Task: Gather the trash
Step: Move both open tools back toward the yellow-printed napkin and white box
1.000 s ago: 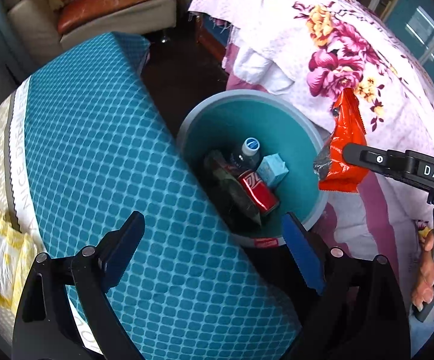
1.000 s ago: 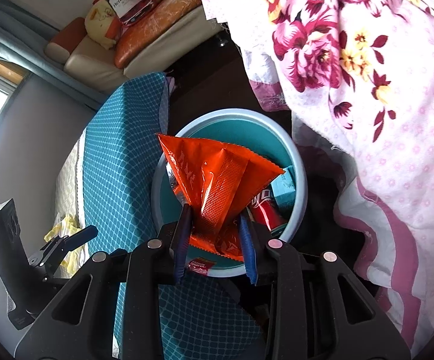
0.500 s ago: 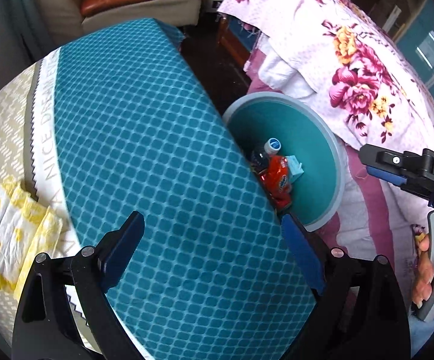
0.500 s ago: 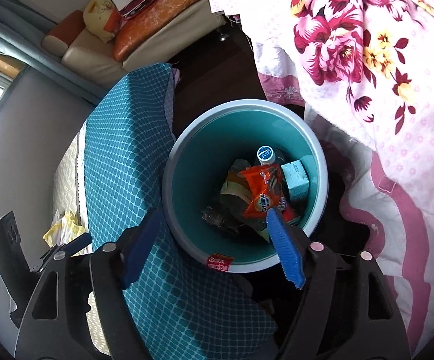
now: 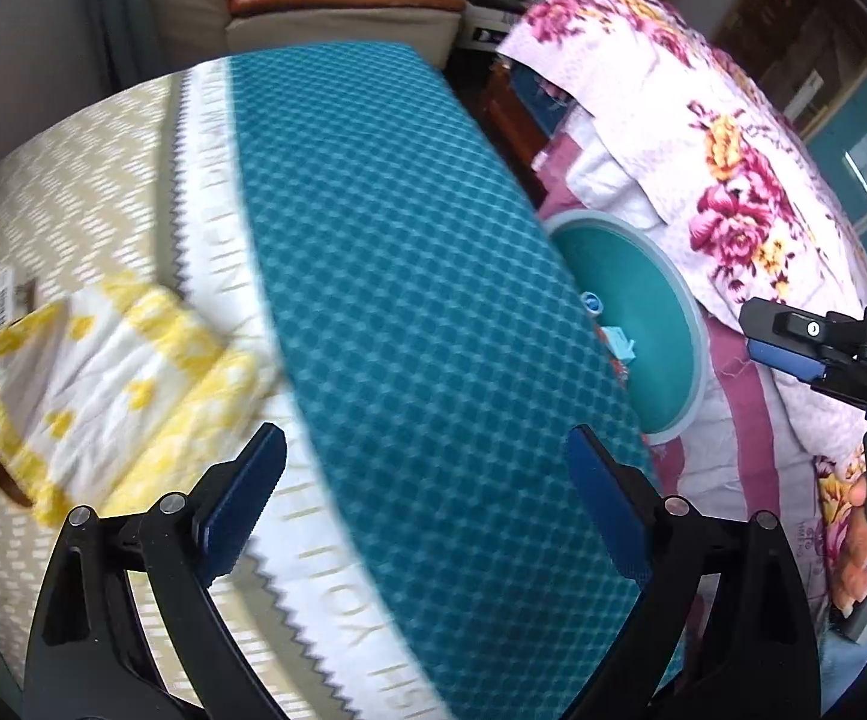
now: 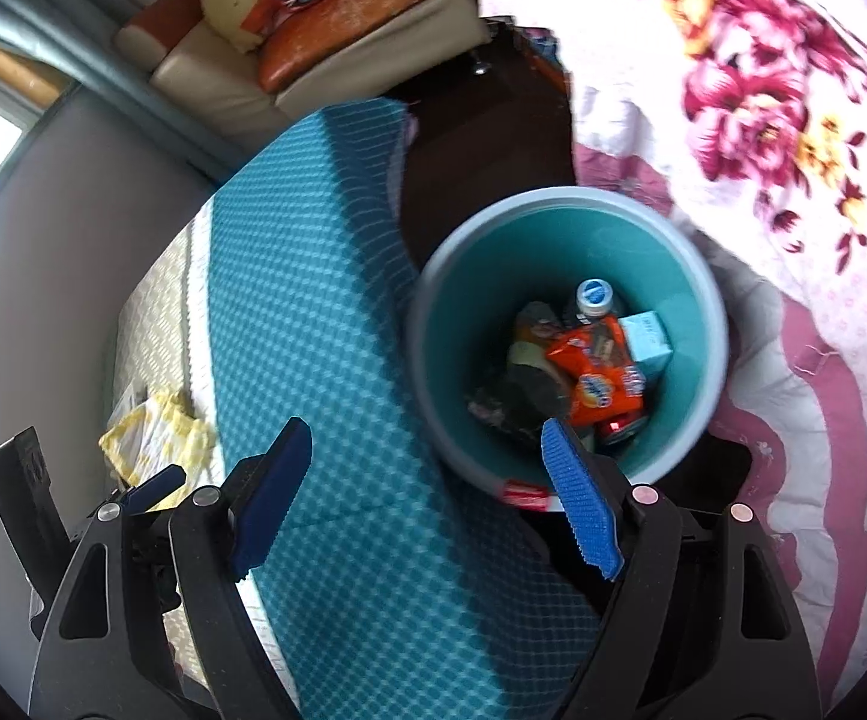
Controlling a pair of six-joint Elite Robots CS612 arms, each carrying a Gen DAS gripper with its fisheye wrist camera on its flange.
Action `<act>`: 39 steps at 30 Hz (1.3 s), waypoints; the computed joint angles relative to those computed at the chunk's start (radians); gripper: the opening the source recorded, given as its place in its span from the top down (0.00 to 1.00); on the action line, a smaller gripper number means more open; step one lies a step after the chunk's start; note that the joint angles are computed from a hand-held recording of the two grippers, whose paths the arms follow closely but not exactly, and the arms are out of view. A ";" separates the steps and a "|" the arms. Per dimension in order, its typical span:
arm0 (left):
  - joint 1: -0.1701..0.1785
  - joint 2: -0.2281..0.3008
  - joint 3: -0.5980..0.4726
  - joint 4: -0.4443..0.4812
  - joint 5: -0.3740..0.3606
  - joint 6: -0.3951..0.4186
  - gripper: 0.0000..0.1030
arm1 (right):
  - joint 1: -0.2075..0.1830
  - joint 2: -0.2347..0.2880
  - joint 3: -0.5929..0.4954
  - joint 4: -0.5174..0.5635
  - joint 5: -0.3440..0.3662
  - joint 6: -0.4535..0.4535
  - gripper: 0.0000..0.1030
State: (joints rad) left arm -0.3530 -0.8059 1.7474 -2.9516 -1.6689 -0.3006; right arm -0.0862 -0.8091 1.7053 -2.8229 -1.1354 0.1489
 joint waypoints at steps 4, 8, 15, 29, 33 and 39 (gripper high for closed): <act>0.031 -0.019 0.039 -0.034 0.008 -0.014 0.09 | 0.034 -0.002 -0.017 0.031 0.000 -0.027 0.27; 0.068 -0.043 0.085 -0.084 0.032 -0.042 0.09 | 0.075 0.001 -0.046 0.070 -0.001 -0.066 0.27; 0.147 -0.071 0.156 -0.180 0.094 -0.105 0.08 | 0.163 0.024 -0.124 0.159 -0.005 -0.170 0.27; 0.244 -0.039 0.160 -0.168 0.060 -0.129 0.08 | 0.305 0.116 -0.308 0.349 -0.019 -0.273 0.27; 0.258 -0.029 0.161 -0.181 0.042 -0.129 0.08 | 0.330 0.151 -0.358 0.373 -0.055 -0.269 0.27; 0.275 -0.014 0.154 -0.179 0.017 -0.137 0.08 | 0.346 0.171 -0.382 0.375 -0.098 -0.257 0.27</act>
State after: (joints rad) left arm -0.0777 -0.8202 1.9011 -3.1302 -1.6521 -0.4372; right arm 0.2602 -0.6380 1.3228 -2.4476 -1.2337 -0.1084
